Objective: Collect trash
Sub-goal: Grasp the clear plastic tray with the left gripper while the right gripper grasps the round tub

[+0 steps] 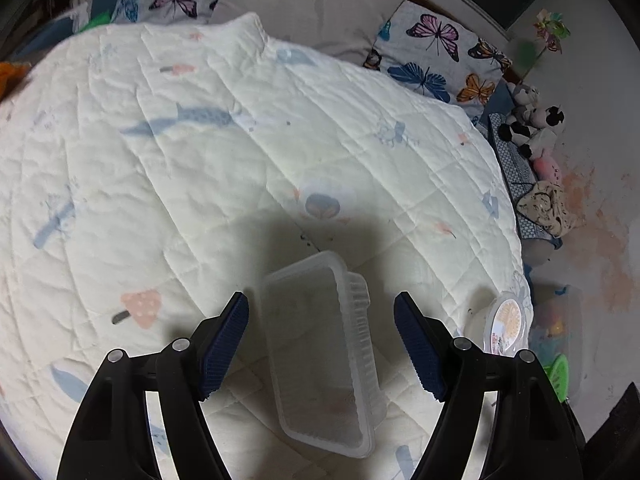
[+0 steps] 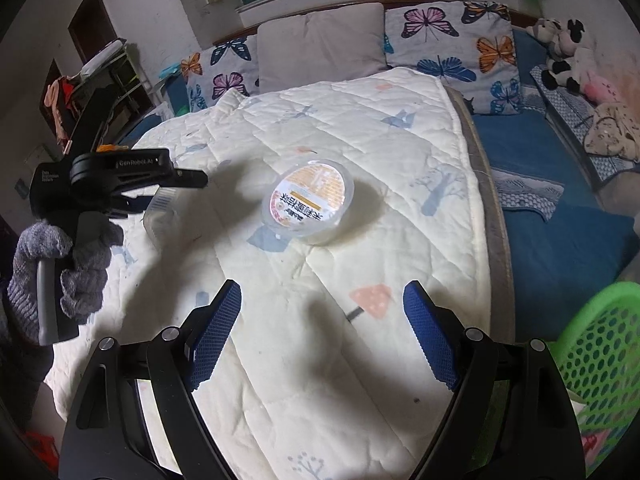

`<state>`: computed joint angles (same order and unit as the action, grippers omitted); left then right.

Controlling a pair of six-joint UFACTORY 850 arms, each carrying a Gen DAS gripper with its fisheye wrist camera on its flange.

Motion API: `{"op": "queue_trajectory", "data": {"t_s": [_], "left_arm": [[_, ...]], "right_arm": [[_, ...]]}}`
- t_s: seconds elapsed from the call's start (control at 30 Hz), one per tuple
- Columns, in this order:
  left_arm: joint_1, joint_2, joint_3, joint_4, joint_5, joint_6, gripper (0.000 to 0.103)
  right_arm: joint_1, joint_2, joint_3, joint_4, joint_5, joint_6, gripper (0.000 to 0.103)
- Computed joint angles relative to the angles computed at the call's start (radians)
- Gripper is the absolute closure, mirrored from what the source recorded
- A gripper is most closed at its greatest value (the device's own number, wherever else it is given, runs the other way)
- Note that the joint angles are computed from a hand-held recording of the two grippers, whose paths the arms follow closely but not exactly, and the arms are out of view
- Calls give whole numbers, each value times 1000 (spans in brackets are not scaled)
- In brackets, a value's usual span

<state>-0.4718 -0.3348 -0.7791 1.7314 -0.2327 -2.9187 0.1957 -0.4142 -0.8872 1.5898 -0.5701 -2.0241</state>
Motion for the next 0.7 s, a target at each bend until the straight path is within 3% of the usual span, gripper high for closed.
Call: {"op": "queue_trajectory", "data": {"t_s": [0.17, 0.37, 0.7], "left_arm": [[-4, -8, 5, 98, 2, -97, 31], [-11, -6, 12, 88, -15, -62, 52], [-30, 41, 57, 186, -44, -166, 59]], "right_arm": [[16, -21, -26, -15, -3, 40, 20], [49, -45, -54, -2, 28, 47, 20], [106, -95, -113, 72, 102, 18, 24]]}}
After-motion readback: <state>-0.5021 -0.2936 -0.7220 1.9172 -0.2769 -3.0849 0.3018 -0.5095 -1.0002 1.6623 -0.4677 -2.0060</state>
